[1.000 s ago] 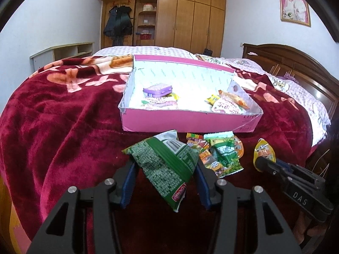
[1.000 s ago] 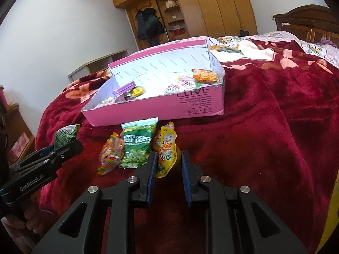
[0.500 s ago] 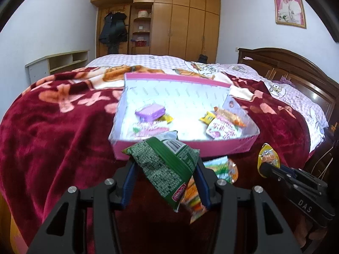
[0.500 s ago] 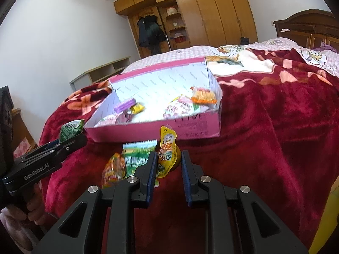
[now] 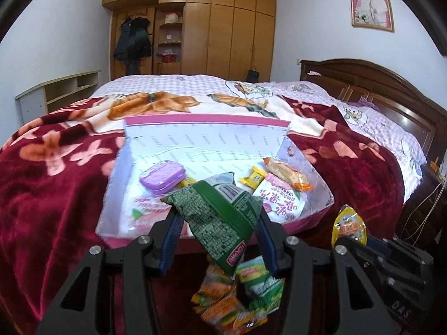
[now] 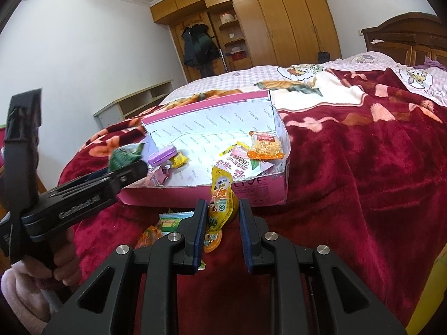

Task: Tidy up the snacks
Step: 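Carry the green bag and yellow pouch into the pink box and open both tools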

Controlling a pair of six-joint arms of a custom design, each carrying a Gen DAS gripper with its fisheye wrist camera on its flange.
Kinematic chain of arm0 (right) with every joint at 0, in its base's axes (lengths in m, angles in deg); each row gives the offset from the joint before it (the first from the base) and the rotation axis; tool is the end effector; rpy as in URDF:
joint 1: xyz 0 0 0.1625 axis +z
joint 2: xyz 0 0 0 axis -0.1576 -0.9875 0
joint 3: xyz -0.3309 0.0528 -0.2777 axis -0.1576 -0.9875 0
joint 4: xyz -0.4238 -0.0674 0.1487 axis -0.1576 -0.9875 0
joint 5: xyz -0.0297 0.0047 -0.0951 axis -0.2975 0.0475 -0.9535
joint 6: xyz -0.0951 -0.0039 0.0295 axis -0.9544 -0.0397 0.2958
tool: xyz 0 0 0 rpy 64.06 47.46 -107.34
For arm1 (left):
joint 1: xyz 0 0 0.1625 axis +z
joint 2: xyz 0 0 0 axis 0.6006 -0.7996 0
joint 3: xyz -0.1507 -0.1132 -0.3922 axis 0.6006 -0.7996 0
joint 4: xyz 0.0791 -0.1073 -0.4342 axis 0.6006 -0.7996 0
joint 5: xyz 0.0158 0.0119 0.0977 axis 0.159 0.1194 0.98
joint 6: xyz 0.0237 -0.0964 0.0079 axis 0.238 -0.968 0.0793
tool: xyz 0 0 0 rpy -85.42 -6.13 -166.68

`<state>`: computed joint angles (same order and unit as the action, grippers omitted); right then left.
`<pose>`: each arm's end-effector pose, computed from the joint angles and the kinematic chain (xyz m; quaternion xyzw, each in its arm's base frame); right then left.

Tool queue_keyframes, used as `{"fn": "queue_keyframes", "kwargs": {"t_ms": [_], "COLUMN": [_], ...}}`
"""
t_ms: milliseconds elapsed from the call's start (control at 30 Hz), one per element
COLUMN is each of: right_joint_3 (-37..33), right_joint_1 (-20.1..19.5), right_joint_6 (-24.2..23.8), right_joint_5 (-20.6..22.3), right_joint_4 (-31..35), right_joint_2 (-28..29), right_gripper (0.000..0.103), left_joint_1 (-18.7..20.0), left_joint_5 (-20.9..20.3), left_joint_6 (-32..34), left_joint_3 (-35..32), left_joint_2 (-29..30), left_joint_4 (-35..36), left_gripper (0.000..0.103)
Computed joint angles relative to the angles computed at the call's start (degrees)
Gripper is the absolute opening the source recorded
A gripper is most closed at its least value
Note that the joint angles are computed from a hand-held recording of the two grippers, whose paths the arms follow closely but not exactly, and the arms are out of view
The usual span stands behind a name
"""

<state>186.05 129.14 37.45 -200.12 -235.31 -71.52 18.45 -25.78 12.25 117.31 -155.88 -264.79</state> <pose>0.3043 -0.3618 -0.0228 0.1952 -0.8641 0.4315 0.1702 -0.0551 -0.4285 0.2754 0.2555 0.8388 -0.4034 0.2616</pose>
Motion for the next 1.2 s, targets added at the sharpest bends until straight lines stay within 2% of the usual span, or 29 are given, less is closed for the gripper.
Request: {"fn": "queue_keyframes", "kwargs": {"t_ms": [200,467,867,1200], "right_joint_3": [0.01,-0.87,-4.46,-8.45], "right_joint_1": [-0.47,-1.70,-3.35,-6.08], "right_joint_6": [-0.84,-1.38,-2.97,-3.70], "right_joint_5": [0.13,1.62,3.69,6.55], "right_joint_4": [-0.16,2.22,6.26,12.66], "right_joint_2": [-0.64,-1.83,-2.10,-3.00], "right_gripper": [0.024,0.024,0.024,0.024], "left_joint_1": [1.65,3.93,4.34,4.18], "left_joint_5": [-0.07,0.53,0.45,1.17], "left_joint_6": [0.68,-1.85,-3.44,-5.59], "left_joint_3": [-2.76,-4.97,-4.84,-4.46], "left_joint_2": [6.01,9.61,9.89,9.84], "left_joint_4": [-3.08,-3.10,-3.00,-3.11], "left_gripper": [0.053,0.053,0.058,0.059]}}
